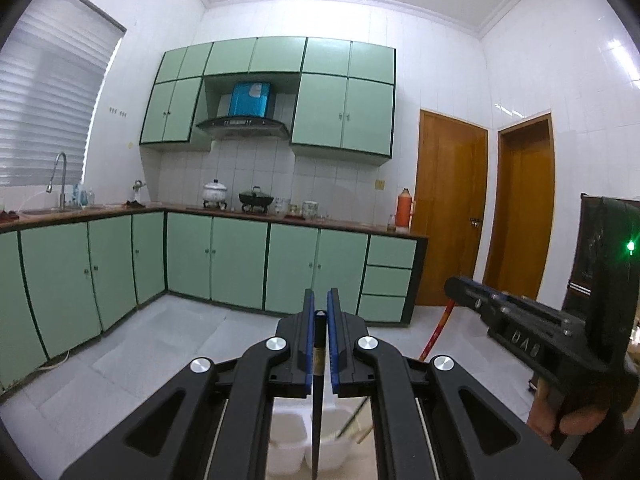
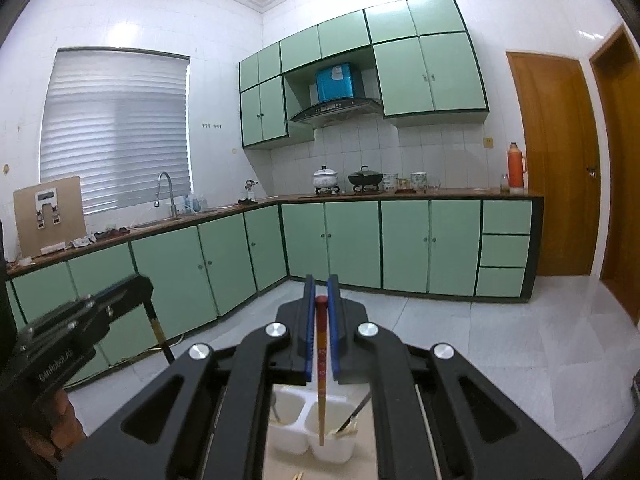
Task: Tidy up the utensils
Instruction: 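Carry both chopsticks into the white holder and open both tools, then move both open tools back to the last two red-tipped chopsticks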
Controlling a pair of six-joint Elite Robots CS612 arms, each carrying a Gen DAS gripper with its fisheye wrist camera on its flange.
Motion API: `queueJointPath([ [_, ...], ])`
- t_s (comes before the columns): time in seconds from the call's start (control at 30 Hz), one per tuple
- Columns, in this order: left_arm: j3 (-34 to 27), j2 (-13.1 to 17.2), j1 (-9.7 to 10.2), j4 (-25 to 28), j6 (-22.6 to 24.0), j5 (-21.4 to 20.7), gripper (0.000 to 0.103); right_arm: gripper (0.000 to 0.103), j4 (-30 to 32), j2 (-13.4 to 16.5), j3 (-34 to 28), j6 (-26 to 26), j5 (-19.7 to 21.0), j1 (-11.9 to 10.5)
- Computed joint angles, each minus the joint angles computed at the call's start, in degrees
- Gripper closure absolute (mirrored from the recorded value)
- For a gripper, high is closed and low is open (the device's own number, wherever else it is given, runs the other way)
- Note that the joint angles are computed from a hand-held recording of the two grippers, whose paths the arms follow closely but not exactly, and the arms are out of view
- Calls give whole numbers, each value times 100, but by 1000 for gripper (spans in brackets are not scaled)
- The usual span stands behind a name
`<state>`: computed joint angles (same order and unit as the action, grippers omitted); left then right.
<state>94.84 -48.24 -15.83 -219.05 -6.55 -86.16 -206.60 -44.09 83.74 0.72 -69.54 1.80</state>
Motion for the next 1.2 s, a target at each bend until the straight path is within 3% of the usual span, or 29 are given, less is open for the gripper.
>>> queueJointPath([
  [0.33, -864, 446, 46, 313, 52, 94, 97, 98, 513, 500, -842, -87, -216, 64],
  [0.63, -1350, 922, 134, 1147, -226, 121, 97, 98, 1034, 833, -1119, -110, -308, 119],
  [0.83, -1354, 963, 190, 1666, -287, -10, 97, 96, 1488, 881, -1103, -259, -157, 134],
  [0.87, -1305, 942, 200, 1659, -321, -43, 94, 88, 1460, 870, -1063, -238, -153, 129],
  [0.97, -1086, 828, 199, 1449, -272, -40, 84, 44, 1133, 793, -851, -65, -246, 102],
  [1.2, -353, 446, 140, 662, -136, 323, 76, 39, 60, 510, -132, 50, -715, 9],
])
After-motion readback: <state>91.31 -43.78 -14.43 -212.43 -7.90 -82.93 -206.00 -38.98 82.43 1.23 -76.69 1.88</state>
